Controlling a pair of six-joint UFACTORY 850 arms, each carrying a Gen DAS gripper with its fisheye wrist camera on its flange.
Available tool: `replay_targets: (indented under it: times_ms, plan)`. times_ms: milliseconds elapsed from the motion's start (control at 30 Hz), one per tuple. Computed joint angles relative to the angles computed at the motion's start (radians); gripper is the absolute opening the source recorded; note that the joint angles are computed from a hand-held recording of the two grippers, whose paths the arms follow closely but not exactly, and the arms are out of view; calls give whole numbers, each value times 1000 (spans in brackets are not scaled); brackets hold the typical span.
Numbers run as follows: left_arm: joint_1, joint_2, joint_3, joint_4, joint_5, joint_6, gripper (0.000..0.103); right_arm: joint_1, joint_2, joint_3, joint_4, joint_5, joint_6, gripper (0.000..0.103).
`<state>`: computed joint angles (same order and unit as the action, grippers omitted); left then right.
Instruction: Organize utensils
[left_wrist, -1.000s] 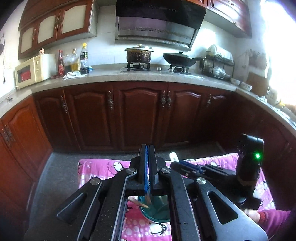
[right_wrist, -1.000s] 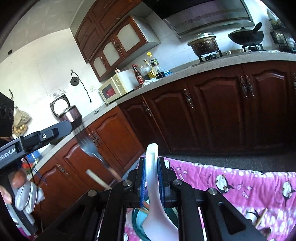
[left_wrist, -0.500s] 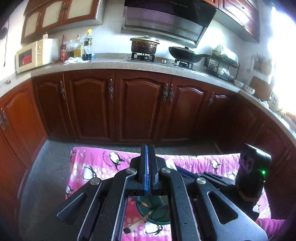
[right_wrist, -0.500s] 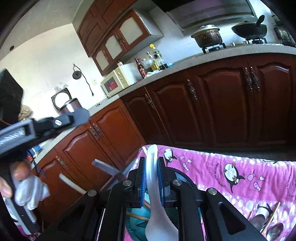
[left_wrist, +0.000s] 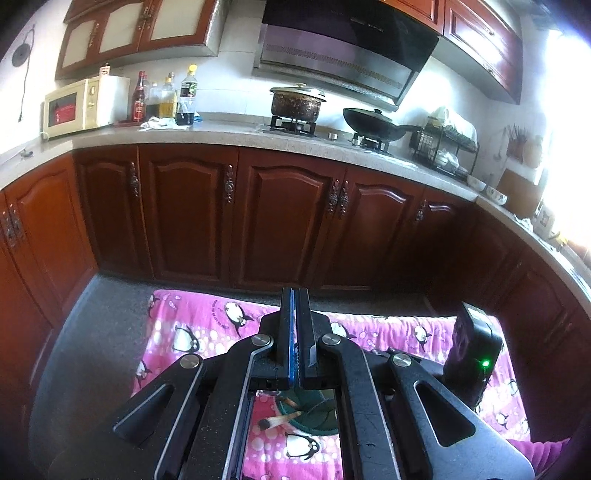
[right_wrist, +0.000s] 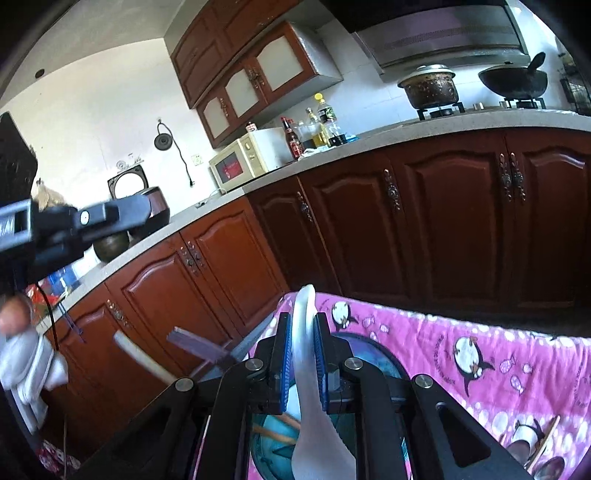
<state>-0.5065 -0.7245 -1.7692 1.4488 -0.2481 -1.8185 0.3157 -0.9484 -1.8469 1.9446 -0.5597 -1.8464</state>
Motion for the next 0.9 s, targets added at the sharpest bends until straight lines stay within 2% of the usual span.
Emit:
replay_targets:
  times_ms: [133, 233, 433, 600, 900]
  plan:
    - [-1, 24, 40, 59, -6, -75, 0, -11, -16, -39, -15, -20, 42, 10]
    - [-1, 49, 79, 155, -1, -189, 0, -15, -27, -60, 6, -46, 60, 10]
    - [2, 83, 134, 260, 1, -325, 0, 9, -41, -55, 107, -13, -38, 10]
    - [-3, 99, 170, 270, -1, -345, 0, 27, -32, -12, 201, 3, -165, 10]
    - [-2, 130, 233, 317, -2, -429, 0, 0, 41, 94, 75, -52, -116, 10]
